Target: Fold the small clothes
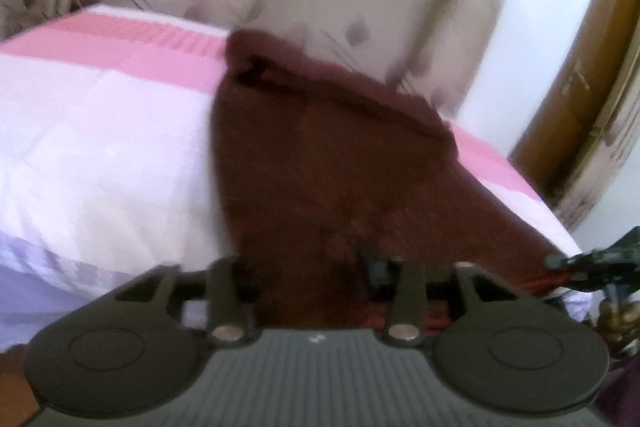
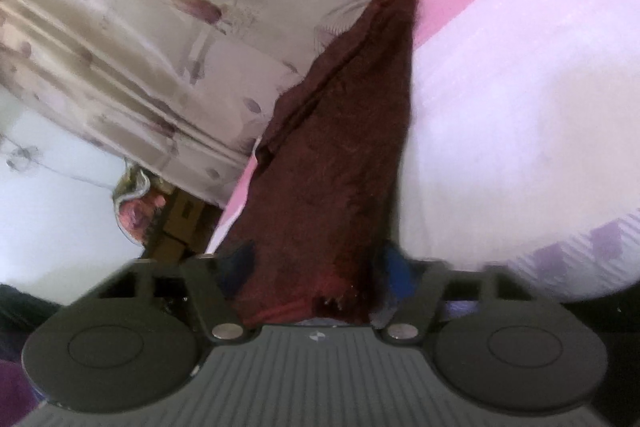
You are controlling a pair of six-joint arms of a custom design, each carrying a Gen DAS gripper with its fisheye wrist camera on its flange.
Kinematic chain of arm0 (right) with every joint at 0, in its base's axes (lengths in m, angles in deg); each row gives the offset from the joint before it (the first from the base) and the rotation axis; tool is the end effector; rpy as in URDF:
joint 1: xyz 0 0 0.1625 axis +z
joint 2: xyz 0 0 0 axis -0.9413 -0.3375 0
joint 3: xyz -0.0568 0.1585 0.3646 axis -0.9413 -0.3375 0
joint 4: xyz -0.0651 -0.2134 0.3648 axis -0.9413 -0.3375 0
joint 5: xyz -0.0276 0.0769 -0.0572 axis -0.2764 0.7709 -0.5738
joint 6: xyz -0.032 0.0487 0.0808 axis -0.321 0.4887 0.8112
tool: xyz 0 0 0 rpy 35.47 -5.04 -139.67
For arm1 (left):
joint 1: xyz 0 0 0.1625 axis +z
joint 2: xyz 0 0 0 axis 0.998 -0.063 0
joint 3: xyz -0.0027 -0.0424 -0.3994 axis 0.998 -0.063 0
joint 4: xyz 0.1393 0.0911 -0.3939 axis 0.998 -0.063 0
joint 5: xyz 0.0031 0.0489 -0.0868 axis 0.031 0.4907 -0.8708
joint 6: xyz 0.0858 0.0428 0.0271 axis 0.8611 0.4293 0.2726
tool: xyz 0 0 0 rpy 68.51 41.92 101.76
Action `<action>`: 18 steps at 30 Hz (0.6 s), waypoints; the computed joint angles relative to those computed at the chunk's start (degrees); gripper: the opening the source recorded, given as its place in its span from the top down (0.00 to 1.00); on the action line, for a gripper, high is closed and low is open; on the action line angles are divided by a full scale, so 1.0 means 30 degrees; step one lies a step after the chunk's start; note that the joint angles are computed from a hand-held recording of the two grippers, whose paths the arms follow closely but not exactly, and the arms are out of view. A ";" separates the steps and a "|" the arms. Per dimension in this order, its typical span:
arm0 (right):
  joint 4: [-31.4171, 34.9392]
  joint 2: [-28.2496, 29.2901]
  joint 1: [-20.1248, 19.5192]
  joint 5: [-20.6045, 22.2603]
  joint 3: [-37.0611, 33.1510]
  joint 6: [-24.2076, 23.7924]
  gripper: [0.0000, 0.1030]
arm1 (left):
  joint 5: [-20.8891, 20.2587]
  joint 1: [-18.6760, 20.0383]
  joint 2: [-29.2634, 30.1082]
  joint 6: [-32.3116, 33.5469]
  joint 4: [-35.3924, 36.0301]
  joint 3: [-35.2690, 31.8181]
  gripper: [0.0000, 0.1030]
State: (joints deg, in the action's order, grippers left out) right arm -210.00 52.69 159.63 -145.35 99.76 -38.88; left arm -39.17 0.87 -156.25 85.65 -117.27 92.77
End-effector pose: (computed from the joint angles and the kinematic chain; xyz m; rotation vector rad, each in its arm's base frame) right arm 0.1686 -0.8476 -0.0350 -0.5564 2.6249 -0.6355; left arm 0.1356 -0.5684 0.3219 0.1890 2.3957 -1.3649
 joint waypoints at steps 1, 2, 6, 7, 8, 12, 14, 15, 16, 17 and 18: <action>-0.0009 0.0103 0.0169 -0.0703 -0.0121 -0.0257 0.82 | -0.0387 0.0125 0.0074 0.0067 -0.0148 -0.0017 0.57; 0.0002 0.0146 0.0236 -0.0870 -0.0120 -0.0495 0.84 | -0.0508 0.0146 0.0116 -0.0027 -0.0355 0.0013 0.68; -0.1126 -0.0557 0.0112 0.1005 0.1332 -0.1049 0.85 | -0.0387 -0.0212 -0.0662 -0.0143 -0.0723 0.0770 0.94; -0.1398 -0.0846 0.0095 0.1525 0.1779 -0.1213 0.85 | -0.0329 -0.0350 -0.0963 -0.0092 -0.0879 0.1029 0.94; -0.1579 -0.1196 0.0044 0.2213 0.2302 -0.1325 0.85 | -0.0399 -0.0453 -0.1325 -0.0391 -0.0823 0.1271 0.94; -0.2234 -0.2443 -0.0044 0.4010 0.4093 -0.1520 0.88 | -0.1160 -0.0659 -0.2712 -0.1410 -0.0334 0.1998 0.94; -0.2460 -0.2871 -0.0029 0.4717 0.4666 -0.1737 0.88 | -0.1246 -0.0780 -0.2890 -0.1281 -0.0262 0.2006 0.94; -0.2695 -0.2988 0.0088 0.4495 0.4750 -0.1897 0.88 | -0.1087 -0.0848 -0.2732 -0.1045 -0.0360 0.1853 0.94; -0.2606 -0.2896 0.0160 0.4236 0.4399 -0.1938 0.88 | -0.1068 -0.0849 -0.2548 -0.0925 -0.0285 0.1641 0.94; -0.2371 -0.2714 0.0207 0.4022 0.3930 -0.2056 0.88 | -0.1157 -0.0786 -0.2365 -0.0997 -0.0075 0.1413 0.94; -0.2488 -0.2554 0.0334 0.3248 0.3556 -0.2164 0.88 | -0.1178 -0.0732 -0.2236 -0.1037 0.0049 0.1294 0.94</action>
State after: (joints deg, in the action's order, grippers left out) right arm -217.46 45.03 160.64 -135.61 110.42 -45.37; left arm -42.71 -1.33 -162.96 82.54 -117.13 96.65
